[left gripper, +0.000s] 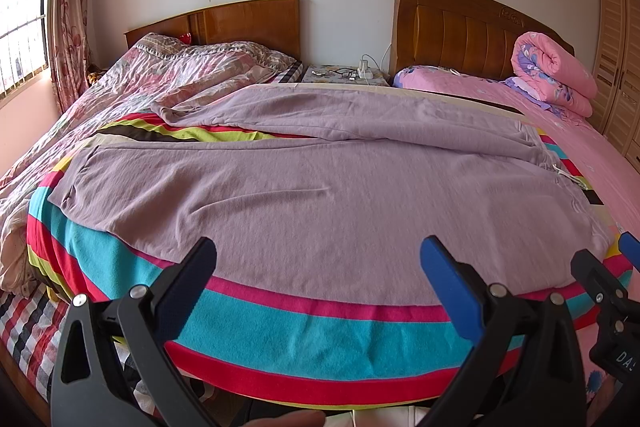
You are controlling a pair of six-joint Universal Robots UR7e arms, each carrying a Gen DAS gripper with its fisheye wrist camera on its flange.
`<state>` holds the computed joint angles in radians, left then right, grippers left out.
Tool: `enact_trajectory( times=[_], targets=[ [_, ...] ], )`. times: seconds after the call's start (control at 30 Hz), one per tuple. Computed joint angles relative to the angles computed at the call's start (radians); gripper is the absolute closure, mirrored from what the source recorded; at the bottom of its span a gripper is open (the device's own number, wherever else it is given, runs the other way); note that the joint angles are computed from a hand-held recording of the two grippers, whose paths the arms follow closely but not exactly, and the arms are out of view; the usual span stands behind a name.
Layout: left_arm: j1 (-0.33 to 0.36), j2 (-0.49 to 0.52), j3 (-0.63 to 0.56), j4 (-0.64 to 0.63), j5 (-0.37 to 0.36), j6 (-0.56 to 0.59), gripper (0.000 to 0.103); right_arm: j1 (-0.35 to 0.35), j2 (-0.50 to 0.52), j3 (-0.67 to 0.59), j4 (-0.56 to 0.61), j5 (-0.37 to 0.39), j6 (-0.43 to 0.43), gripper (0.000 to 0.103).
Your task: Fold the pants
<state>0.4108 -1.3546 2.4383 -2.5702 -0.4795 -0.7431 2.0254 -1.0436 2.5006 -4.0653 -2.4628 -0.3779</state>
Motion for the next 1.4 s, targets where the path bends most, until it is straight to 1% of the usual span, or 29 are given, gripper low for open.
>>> enact_trajectory(
  times=[0.23, 0.3, 0.4, 0.47, 0.53, 0.6, 0.7, 0.73, 0.77, 0.83, 0.87, 0.93, 0.97, 1.0, 1.07, 1.1, 1.17, 1.23, 1.27, 1.33, 1.4],
  targets=[
    [0.0, 0.001, -0.002, -0.012, -0.011, 0.035, 0.001, -0.002, -0.001, 0.0, -0.009, 0.001, -0.01, 0.004],
    [0.01, 0.009, -0.007, -0.042, -0.031, 0.077, 0.001, -0.011, -0.012, 0.003, 0.002, 0.016, -0.01, 0.004],
    [0.037, 0.022, -0.02, -0.108, -0.07, 0.169, 0.001, -0.048, -0.067, 0.004, 0.069, 0.069, -0.008, 0.004],
    [0.064, 0.035, -0.054, -0.118, -0.09, 0.233, 0.001, -0.086, -0.116, 0.004, 0.147, 0.135, -0.011, 0.004],
    [0.092, 0.051, -0.095, -0.108, -0.099, 0.298, 0.001, -0.136, -0.164, -0.01, 0.243, 0.212, -0.041, 0.004],
    [0.12, 0.084, -0.158, -0.071, -0.073, 0.349, 0.001, -0.177, -0.207, -0.06, 0.386, 0.236, -0.057, 0.004],
    [0.184, 0.135, -0.276, -0.036, -0.066, 0.434, 0.001, -0.224, -0.258, -0.167, 0.588, 0.267, -0.084, 0.004],
    [0.213, 0.151, -0.326, -0.006, -0.082, 0.443, 0.001, -0.234, -0.262, -0.209, 0.631, 0.268, -0.097, 0.004],
    [0.246, 0.166, -0.386, 0.043, -0.119, 0.445, 0.001, -0.247, -0.263, -0.254, 0.674, 0.275, -0.112, 0.004],
    [0.325, 0.203, -0.515, 0.143, -0.254, 0.452, 0.001, -0.28, -0.26, -0.351, 0.763, 0.321, -0.152, 0.004],
    [0.364, 0.225, -0.574, 0.172, -0.321, 0.441, 0.001, -0.299, -0.248, -0.403, 0.801, 0.346, -0.169, 0.004],
    [0.441, 0.28, -0.695, 0.218, -0.463, 0.405, 0.001, -0.345, -0.214, -0.526, 0.944, 0.417, -0.177, 0.004],
    [0.473, 0.312, -0.746, 0.216, -0.509, 0.389, 0.001, -0.37, -0.189, -0.592, 1.02, 0.459, -0.181, 0.004],
    [0.493, 0.345, -0.786, 0.196, -0.52, 0.373, 0.001, -0.388, -0.148, -0.668, 1.077, 0.478, -0.196, 0.004],
    [0.519, 0.413, -0.853, 0.132, -0.501, 0.354, 0.001, -0.413, -0.061, -0.811, 1.174, 0.491, -0.236, 0.004],
    [0.536, 0.447, -0.891, 0.109, -0.513, 0.354, 0.001, -0.421, -0.018, -0.881, 1.224, 0.5, -0.254, 0.004],
    [0.57, 0.516, -1.0, 0.148, -0.548, 0.326, 0.001, -0.425, 0.072, -1.021, 1.317, 0.486, -0.309, 0.004],
    [0.595, 0.582, -1.101, 0.191, -0.571, 0.315, 0.001, -0.428, 0.154, -1.147, 1.391, 0.479, -0.364, 0.012],
    [0.604, 0.612, -1.146, 0.218, -0.574, 0.309, 0.001, -0.43, 0.188, -1.205, 1.433, 0.488, -0.379, 0.021],
    [0.617, 0.66, -1.218, 0.25, -0.586, 0.316, 0.002, -0.436, 0.247, -1.308, 1.53, 0.513, -0.374, 0.022],
    [0.623, 0.701, -1.277, 0.278, -0.575, 0.334, 0.003, -0.439, 0.293, -1.381, 1.597, 0.533, -0.398, 0.025]
  ],
)
